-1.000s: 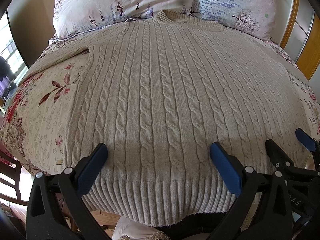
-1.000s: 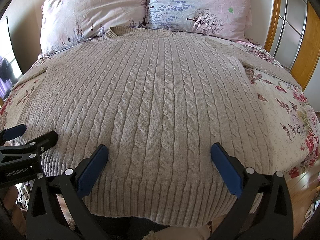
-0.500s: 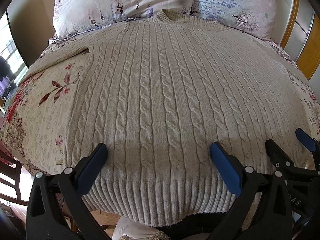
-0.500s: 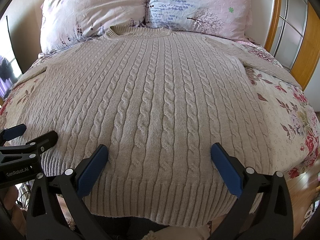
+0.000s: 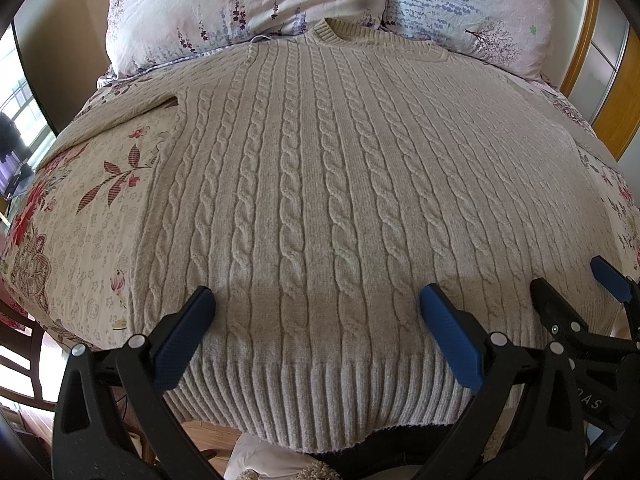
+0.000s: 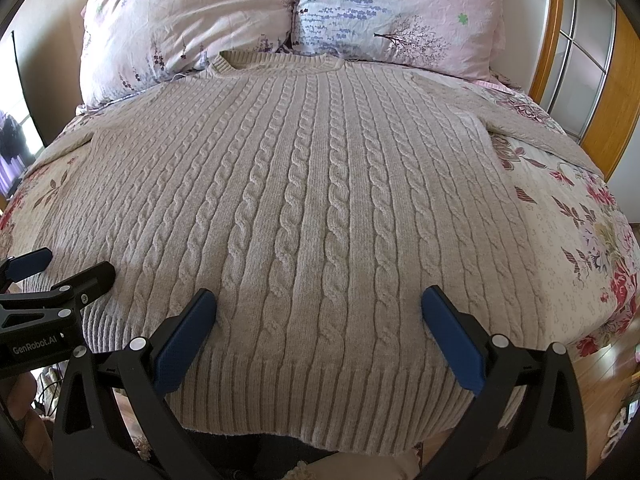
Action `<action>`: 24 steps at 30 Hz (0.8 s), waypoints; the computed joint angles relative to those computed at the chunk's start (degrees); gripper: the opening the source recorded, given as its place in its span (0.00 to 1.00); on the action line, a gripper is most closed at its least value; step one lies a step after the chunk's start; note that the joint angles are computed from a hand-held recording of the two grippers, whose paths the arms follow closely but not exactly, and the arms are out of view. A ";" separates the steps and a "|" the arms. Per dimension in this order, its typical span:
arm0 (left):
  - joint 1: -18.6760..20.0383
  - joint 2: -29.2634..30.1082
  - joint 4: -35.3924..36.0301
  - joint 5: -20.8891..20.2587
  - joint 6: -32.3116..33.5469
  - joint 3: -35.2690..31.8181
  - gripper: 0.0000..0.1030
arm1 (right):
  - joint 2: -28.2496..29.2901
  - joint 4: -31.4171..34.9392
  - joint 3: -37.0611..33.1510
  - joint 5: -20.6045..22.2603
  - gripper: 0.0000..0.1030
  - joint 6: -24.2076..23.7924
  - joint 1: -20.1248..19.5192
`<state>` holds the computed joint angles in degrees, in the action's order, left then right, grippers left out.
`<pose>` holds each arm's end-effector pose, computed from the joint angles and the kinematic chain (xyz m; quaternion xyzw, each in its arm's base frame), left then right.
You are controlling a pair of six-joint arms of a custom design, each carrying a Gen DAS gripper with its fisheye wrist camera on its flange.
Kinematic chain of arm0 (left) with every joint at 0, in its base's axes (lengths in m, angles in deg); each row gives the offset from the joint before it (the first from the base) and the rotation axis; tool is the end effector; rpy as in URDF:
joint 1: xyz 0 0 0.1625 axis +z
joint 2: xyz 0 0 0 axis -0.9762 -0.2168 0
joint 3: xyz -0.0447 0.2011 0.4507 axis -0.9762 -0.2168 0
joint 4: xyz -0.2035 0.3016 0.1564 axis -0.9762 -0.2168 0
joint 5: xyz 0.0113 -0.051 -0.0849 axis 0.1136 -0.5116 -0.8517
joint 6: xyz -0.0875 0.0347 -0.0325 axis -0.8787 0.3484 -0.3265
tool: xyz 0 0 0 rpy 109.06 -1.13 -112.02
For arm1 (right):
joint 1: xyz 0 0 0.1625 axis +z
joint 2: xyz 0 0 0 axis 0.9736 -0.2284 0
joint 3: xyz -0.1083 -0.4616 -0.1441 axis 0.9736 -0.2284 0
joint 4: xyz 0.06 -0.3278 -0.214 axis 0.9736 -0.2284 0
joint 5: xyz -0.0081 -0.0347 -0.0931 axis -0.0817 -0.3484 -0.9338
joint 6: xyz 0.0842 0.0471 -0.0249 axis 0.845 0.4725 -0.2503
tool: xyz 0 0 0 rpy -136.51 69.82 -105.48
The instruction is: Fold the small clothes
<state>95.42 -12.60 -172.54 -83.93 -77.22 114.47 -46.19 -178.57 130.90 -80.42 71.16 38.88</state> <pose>-0.1219 -0.2531 0.1617 -0.0561 0.8492 -0.3206 0.4158 0.2301 -0.3022 0.0486 0.2848 -0.8897 0.2249 0.2771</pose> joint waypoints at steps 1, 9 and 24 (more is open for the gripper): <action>0.00 0.00 0.00 0.00 0.00 0.00 0.98 | 0.00 -0.01 0.02 0.00 0.99 0.01 0.01; 0.00 0.00 0.00 0.00 0.00 0.00 0.98 | 0.01 0.06 -0.03 -0.02 0.99 0.03 0.02; 0.58 -0.41 -0.03 -0.39 1.42 -0.35 0.98 | 0.02 -0.12 -0.16 1.31 0.99 -2.03 -0.52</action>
